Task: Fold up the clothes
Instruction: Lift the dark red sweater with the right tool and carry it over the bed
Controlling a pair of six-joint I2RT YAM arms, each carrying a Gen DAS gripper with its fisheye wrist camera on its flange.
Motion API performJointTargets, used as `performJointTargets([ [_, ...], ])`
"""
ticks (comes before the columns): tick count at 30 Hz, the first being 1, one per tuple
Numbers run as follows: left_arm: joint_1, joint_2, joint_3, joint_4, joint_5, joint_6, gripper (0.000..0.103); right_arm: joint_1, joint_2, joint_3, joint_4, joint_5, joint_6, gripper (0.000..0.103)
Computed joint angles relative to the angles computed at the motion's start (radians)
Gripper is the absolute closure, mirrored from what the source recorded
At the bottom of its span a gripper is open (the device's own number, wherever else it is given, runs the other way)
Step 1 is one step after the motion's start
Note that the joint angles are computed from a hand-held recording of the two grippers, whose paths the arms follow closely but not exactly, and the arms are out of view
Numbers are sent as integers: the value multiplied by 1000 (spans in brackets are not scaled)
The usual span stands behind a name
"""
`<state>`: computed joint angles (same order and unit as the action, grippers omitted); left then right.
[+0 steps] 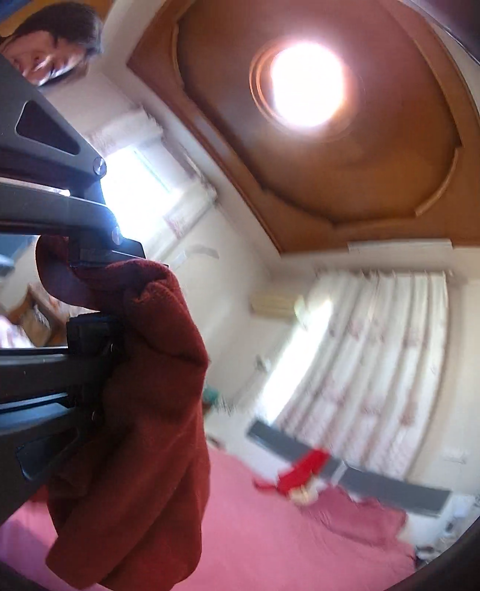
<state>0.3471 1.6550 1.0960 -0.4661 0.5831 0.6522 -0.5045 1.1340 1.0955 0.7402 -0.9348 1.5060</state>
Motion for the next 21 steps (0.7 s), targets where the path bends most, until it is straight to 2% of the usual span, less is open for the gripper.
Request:
performJointTargets([
  [4, 86, -10, 20, 23, 52, -38, 0, 283, -91, -65, -92, 217, -67, 88],
  [8, 187, 20, 68, 47, 125, -112, 0, 505, -154, -139, -175, 382, -156, 88],
  [11, 232, 88, 140, 33, 167, -207, 0, 571, -199, -67, -387, 406, -246, 87],
  [13, 238, 133, 193, 1, 162, -249, 0, 632, -168, 22, -544, 429, -348, 87],
  [15, 237, 147, 205, -6, 144, -270, 0, 715, -117, 103, -720, 506, -493, 87],
  [17, 236, 151, 205, 1, 128, -282, 0, 801, -21, 181, -886, 609, -613, 81],
  [18, 235, 148, 200, 10, 122, -287, 0, 840, 46, 216, -956, 664, -653, 65],
  [19, 237, 141, 191, 24, 117, -293, 0, 877, 102, 208, -975, 688, -656, 46],
  [21, 241, 125, 169, 60, 107, -305, 0, 917, 258, 201, -1042, 602, -616, 39],
])
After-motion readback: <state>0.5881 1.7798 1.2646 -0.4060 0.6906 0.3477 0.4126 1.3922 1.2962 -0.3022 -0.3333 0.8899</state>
